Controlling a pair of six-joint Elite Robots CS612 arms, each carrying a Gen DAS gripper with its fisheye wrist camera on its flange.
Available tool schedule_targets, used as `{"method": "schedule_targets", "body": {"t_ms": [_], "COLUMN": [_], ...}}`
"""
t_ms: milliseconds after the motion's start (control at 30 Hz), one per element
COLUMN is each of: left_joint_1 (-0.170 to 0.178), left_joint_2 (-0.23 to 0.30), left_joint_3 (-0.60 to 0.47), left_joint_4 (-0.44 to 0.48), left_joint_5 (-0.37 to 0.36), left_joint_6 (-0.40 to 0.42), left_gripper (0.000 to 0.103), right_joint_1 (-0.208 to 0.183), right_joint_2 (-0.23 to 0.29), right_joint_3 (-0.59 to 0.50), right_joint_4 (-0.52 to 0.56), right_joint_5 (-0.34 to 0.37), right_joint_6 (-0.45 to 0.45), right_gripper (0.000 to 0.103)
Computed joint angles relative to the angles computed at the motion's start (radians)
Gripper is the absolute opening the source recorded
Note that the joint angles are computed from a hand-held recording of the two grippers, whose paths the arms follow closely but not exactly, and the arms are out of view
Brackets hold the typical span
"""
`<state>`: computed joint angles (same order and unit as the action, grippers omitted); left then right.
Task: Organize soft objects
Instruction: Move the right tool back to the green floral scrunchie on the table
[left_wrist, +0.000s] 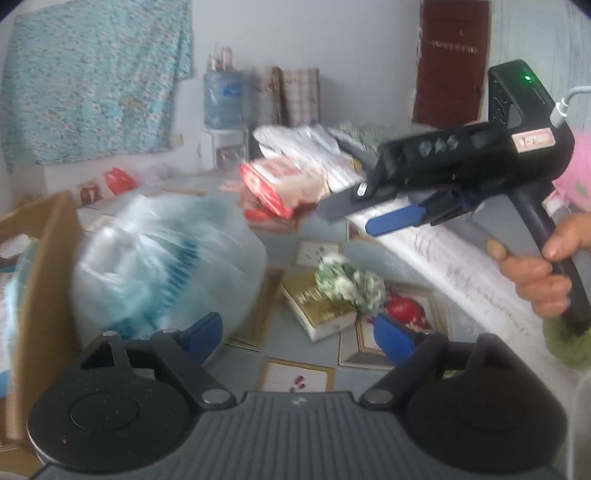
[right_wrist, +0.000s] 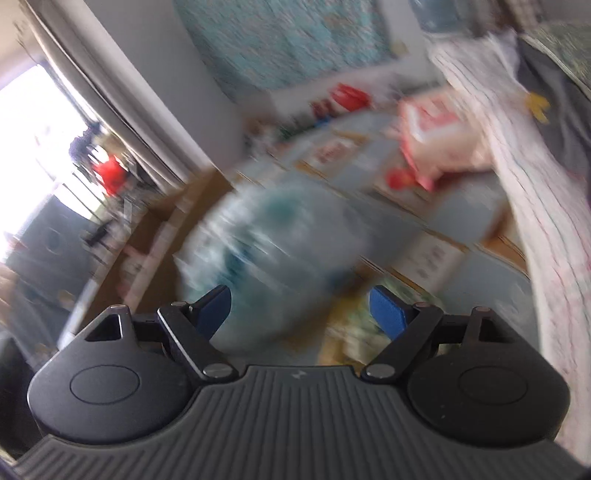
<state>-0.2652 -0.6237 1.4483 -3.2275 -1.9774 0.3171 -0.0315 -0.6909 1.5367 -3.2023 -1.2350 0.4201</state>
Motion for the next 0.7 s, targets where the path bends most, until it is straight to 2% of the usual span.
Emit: {"method": "schedule_targets", "body": {"t_ms": [100, 300, 467, 700], "left_joint_1": [-0.005, -0.008, -0.009, -0.030], "left_joint_2": [0.013, 0.034, 0.048, 0.075], "left_joint_3": [-0.019, -0.053, -0.082, -0.134], "left_joint_4": [0.060, 0.119, 0.158, 0.210], "left_joint_5": [-0.012, -0.018, -0.026, -0.010], "left_joint_6": [0.009, -0.004, -0.007, 0.011], "left_gripper": [0.083, 0.083, 0.083, 0.083], "right_joint_1": [0.000, 0.004, 0.007, 0.003], "right_joint_2": [0.021, 0.058, 0.067, 0.056], "right_joint_3": [-0.010, -0.052, -0.054, -0.015], "right_joint_4": [0.055, 0.128, 0.136, 0.088], "right_joint_5": [-0.041, -0.092, -0.146, -0.208], "right_joint_6": [-0.021, -0.051, -0.071, -0.069], "right_gripper": [0.082, 0.081, 0.063, 0.050]}}
